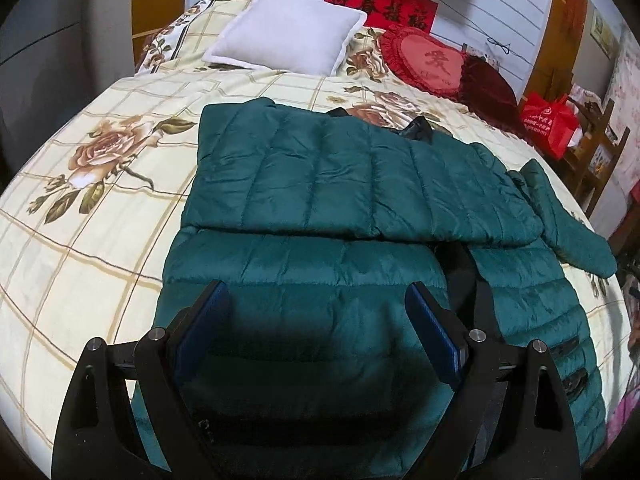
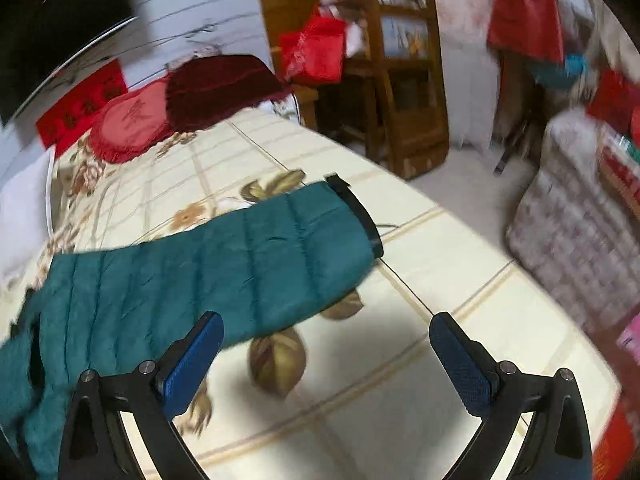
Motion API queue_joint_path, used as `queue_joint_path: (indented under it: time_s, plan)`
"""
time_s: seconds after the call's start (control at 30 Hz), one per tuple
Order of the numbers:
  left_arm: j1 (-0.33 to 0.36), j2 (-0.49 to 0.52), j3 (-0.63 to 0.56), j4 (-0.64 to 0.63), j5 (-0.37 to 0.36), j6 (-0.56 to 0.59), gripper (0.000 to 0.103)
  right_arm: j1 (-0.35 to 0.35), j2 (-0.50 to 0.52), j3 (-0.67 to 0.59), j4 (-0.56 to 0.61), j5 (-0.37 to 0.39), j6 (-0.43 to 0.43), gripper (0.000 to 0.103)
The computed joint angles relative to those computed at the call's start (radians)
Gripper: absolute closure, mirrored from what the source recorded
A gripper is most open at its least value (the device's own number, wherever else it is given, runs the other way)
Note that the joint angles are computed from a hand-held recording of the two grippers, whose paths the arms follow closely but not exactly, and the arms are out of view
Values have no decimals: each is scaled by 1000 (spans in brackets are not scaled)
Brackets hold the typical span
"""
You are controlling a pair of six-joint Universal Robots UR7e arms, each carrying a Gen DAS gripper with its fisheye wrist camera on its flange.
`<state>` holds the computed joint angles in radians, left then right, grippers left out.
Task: Fold large clothes
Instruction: 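Move the right tool to the other sleeve cuff and close on it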
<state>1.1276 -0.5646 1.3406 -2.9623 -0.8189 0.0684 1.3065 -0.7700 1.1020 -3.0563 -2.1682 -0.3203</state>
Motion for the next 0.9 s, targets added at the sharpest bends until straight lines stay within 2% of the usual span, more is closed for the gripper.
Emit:
queue_joint_path:
  time_s: [0.07,0.13,0.23,0.27,0.33,0.4,0.47,0.53,0.6,0.63,0.7,0.9]
  plan:
    - [-1,6,-7,9,4,5,13,-13,16,-39,18,6,22,0]
    - [-1,11,-14,15,9,10,13,-33,31,-88,85,43,64,1]
    - [-2,21,-24,19,21,22,13,-48,72,-165,147,44,107,4]
    - [-3,25,-27,21,23,25,13,-56,84,-186,157,49,121,3]
    - [-3,33,-37,26,35,33,13,-59,98,-196,112,64,95,3]
    - [-4,41,-46,31,46,37,13,-63,111,-230,128,103,88,11]
    - [-5,51,-56,32,65,41,13,-66,130,-270,158,146,75,28]
    - [-4,61,-70,55,92,30,13,-69,137,-285,173,189,62,33]
    - [2,64,-82,92,104,0,13,-83,121,-259,165,268,81,48]
    - [3,65,-84,100,107,-9,13,-89,116,-251,165,297,89,59]
    - [5,65,-87,107,118,-24,13,-98,92,-204,118,351,90,65]
    - [3,70,-87,81,170,-27,13,-62,73,-123,-13,299,-9,75]
